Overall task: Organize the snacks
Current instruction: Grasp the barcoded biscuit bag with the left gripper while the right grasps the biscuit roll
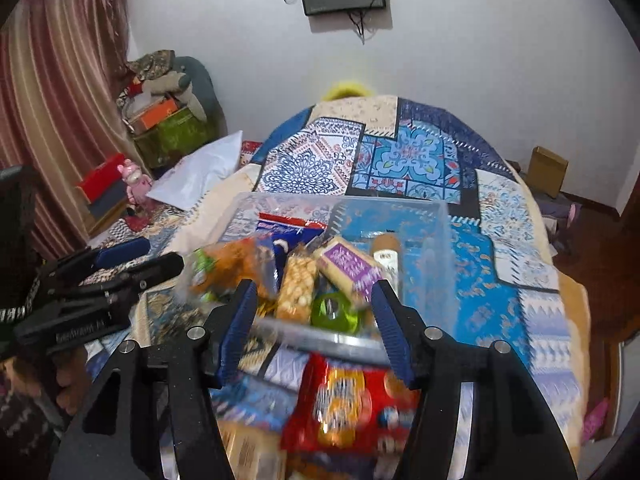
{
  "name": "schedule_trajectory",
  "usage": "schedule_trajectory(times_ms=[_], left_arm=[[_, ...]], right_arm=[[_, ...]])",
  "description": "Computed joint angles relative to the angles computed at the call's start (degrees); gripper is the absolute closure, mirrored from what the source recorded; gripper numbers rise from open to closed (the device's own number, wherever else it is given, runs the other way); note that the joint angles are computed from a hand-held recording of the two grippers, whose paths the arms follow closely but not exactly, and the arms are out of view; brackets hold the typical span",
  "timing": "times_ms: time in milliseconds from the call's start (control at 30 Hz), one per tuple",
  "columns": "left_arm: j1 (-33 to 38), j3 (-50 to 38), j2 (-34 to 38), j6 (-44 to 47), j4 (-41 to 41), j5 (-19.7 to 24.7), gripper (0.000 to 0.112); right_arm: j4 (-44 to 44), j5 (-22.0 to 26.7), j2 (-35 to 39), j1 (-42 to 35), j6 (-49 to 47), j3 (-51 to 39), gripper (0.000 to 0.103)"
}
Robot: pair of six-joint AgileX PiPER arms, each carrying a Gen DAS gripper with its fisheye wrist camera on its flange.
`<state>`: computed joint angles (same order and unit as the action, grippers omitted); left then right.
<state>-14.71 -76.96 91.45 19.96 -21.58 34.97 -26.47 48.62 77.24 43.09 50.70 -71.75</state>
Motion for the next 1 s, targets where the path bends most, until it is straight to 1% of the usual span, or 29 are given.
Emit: schedule_trajectory(times_ms=[133,267,433,533,600,667,733,867,933,967,1000], left_arm=[[-0.7,6.7,-7.3,0.1,0.6,0.7,0.041],[-2.0,12.7,-12.3,-1.0,1.3,2.3,0.038],[-4.0,20.3,-16.8,-1.8,1.9,2.7,0.038],[-5.4,24.0,-18.1,-2.2,2.1,3.0,0.038],[-5.6,26.1,-18.5,0.4,-0.2,3.7,0.038],[-7.0,28.4,-19.3,0.2,0.3,2.6,0.038],[-8.1,29.7,-19.1,0.3,0.2,1.7,0.038],[-8.9,29.8,-16.9,0.4,-1.0,0.6,0.038],[-9.3,29.7,-15.8,0.1,-1.0,-0.5,0.042],[-9.4,29.6,-15.2,0.6,-1.6,-0.8,0.048],[-9.5,29.6,-14.5,1.3,-2.3,-1.1,0.049]], right_arm=[[-4.7,6.4,-4.9,7.2,5.9,2.4,0.047],[-7.2,10.9,-8.8,14.3,12.8,6.5,0.046],[-7.1,12.8,-11.5,20.1,19.9,12.3,0.046],[-5.7,12.2,-12.1,22.2,23.4,16.2,0.046],[-5.0,11.9,-12.1,23.5,25.0,17.8,0.046],[-3.7,10.6,-12.0,24.1,26.1,19.8,0.046],[-1.6,8.3,-11.4,23.8,25.6,21.6,0.046],[0.4,4.5,-10.2,22.5,25.0,23.4,0.046],[1.3,2.6,-10.0,20.7,24.5,24.0,0.046],[1.7,1.4,-10.1,19.7,24.1,24.3,0.046],[2.0,0.7,-10.0,19.1,23.7,24.4,0.046]])
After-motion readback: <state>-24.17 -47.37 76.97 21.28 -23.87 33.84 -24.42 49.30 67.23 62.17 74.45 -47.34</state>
